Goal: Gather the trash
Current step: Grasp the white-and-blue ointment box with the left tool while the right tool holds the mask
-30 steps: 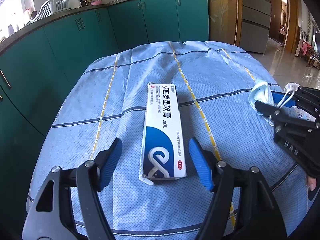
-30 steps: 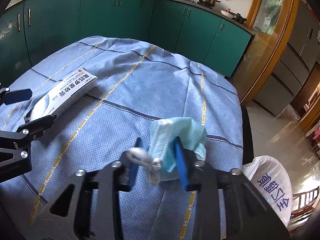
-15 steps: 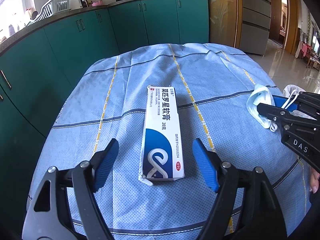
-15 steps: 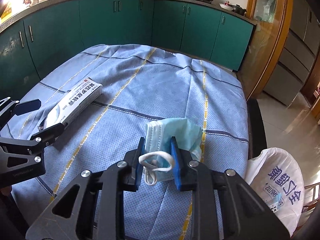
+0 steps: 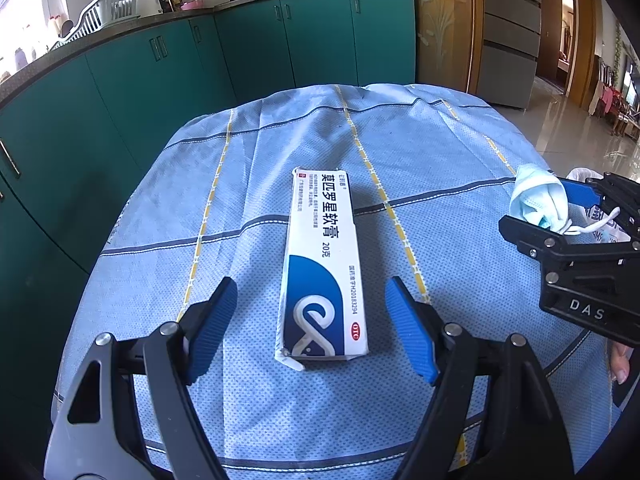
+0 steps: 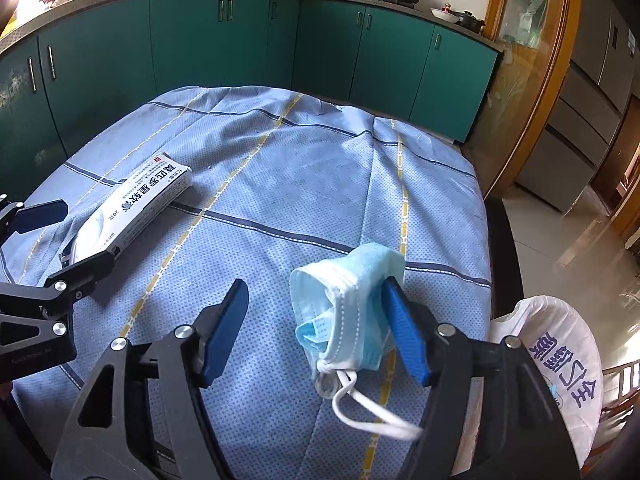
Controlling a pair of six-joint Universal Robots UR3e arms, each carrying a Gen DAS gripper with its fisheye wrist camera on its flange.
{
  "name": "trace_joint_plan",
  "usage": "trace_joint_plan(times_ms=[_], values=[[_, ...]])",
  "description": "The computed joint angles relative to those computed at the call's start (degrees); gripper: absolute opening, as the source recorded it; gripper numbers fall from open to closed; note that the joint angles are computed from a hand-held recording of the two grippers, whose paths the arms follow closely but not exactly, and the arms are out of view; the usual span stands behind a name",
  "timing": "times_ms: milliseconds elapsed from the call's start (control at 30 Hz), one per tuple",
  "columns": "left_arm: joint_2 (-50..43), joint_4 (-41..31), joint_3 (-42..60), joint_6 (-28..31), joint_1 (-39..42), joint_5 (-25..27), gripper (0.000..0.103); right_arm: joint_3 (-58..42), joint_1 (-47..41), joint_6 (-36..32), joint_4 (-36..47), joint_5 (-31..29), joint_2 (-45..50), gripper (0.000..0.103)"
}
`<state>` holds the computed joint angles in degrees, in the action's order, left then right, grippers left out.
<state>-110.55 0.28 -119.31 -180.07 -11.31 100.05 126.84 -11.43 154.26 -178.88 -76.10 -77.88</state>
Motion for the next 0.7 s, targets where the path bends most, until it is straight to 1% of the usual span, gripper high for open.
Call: trace_joint_plan(times_ms=[133, 167, 233, 300, 333, 400, 600, 700], values=[[0.0, 0.3, -0.3, 0.1, 0.4, -0.4, 0.078, -0.3, 0.7, 0.0, -1.1, -0.6, 0.9, 0.068], [0.0, 0.3, -0.3, 0.1, 0.5, -0.4, 0.078, -0.1, 0.8, 0.0, -1.6, -0.6, 1.1, 0.066], [0.0, 0.5, -0.5, 0.1, 0.4, -0.4, 0.078, -0.1, 0.8, 0.0, -1.7, -0.5, 1.1, 0.057], [-0.1, 0.4, -0.5, 0.1, 0.5, -0.5, 0.078, -0.1, 0.7, -0.2, -1.3, -0.3, 1.1, 0.042], [-0.1, 0.3, -0.4, 0.0, 0.3, -0.3, 0.078, -0.1, 0.6, -0.3, -1.2, -0.2, 1.0, 0.039], [-0.1, 0.3, -0.4, -0.1, 0.4, -0.3, 0.078, 0.0, 0.2, -0.4, -1.2, 0.2, 0.8, 0.03], [0.0, 0.4, -0.5, -0.2, 0.3, -0.4, 0.078, 0.5, -1.6, -0.3, 0.1, 2.3, -0.7, 0.028], [0.0, 0.3, -0.5, -0.4, 0.4, -0.8, 0.08, 0.6, -2.1, -0.2, 0.7, 2.6, -1.2, 0.028]])
